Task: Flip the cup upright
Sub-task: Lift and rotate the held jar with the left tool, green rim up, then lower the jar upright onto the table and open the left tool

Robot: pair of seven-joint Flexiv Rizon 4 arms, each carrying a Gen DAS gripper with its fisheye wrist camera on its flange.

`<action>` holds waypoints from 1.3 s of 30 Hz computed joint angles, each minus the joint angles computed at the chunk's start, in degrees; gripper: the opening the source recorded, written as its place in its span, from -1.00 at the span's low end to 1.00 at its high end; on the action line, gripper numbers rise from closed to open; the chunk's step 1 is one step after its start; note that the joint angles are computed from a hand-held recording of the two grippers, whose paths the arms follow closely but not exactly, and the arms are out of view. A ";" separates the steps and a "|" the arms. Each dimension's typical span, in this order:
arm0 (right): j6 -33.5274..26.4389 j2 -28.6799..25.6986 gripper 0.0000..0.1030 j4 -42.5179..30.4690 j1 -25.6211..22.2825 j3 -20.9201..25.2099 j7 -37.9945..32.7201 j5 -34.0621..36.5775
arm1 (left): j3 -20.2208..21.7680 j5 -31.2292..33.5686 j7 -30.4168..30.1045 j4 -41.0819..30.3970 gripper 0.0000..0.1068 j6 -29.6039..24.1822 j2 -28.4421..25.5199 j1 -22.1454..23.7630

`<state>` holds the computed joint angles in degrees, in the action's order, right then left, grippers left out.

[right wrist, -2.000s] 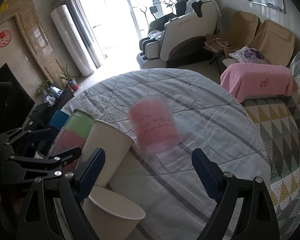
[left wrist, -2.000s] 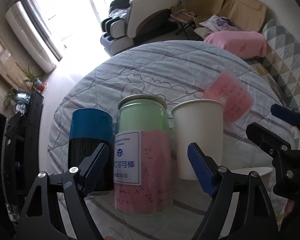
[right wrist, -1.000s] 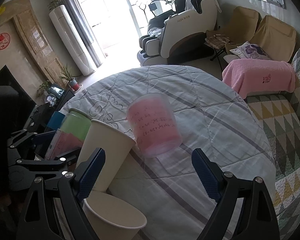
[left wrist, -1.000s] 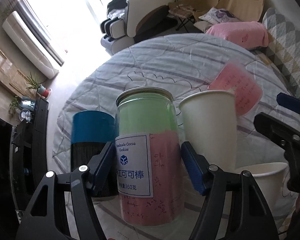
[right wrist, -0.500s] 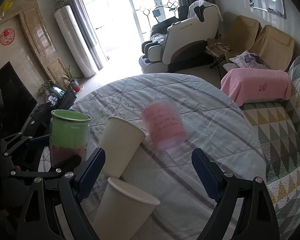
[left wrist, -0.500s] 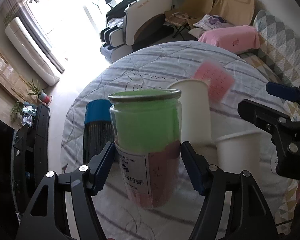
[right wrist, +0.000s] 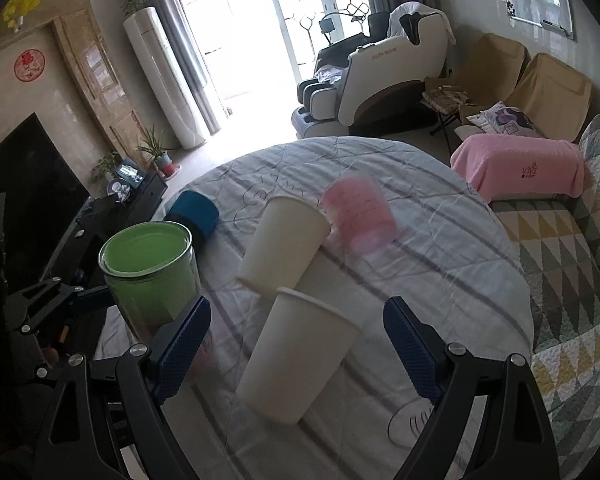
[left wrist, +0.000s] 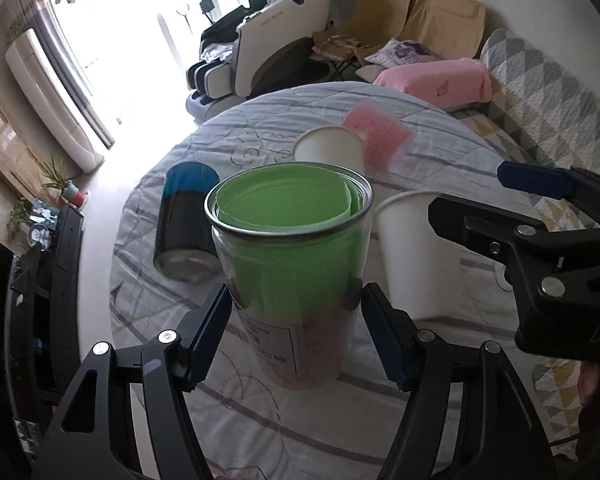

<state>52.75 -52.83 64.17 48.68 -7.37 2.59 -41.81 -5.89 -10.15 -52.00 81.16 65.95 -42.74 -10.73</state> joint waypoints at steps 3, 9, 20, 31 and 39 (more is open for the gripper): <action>-0.41 0.69 0.74 1.08 0.87 -0.29 1.07 -0.49 | -1.63 -1.24 0.88 2.65 0.28 2.03 1.04 1.28; -1.62 1.59 0.74 2.28 2.06 0.04 1.85 -1.86 | -4.93 -4.50 3.32 8.75 0.29 7.05 2.86 3.96; -4.42 2.53 0.74 3.37 3.18 1.21 2.63 -2.67 | -12.46 -10.56 8.08 18.10 0.29 14.10 5.75 9.47; -6.03 3.56 0.74 4.59 3.55 1.71 3.70 -3.81 | -17.29 -13.39 10.30 22.83 0.60 18.86 6.92 13.03; -7.10 3.66 0.74 4.42 3.74 2.09 3.83 -4.06 | -17.25 -11.87 8.82 23.60 0.60 22.02 7.05 13.19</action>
<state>45.65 -49.17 68.59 52.42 -5.28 6.42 -45.88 -23.13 -22.03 -43.18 104.76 87.97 -35.70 2.46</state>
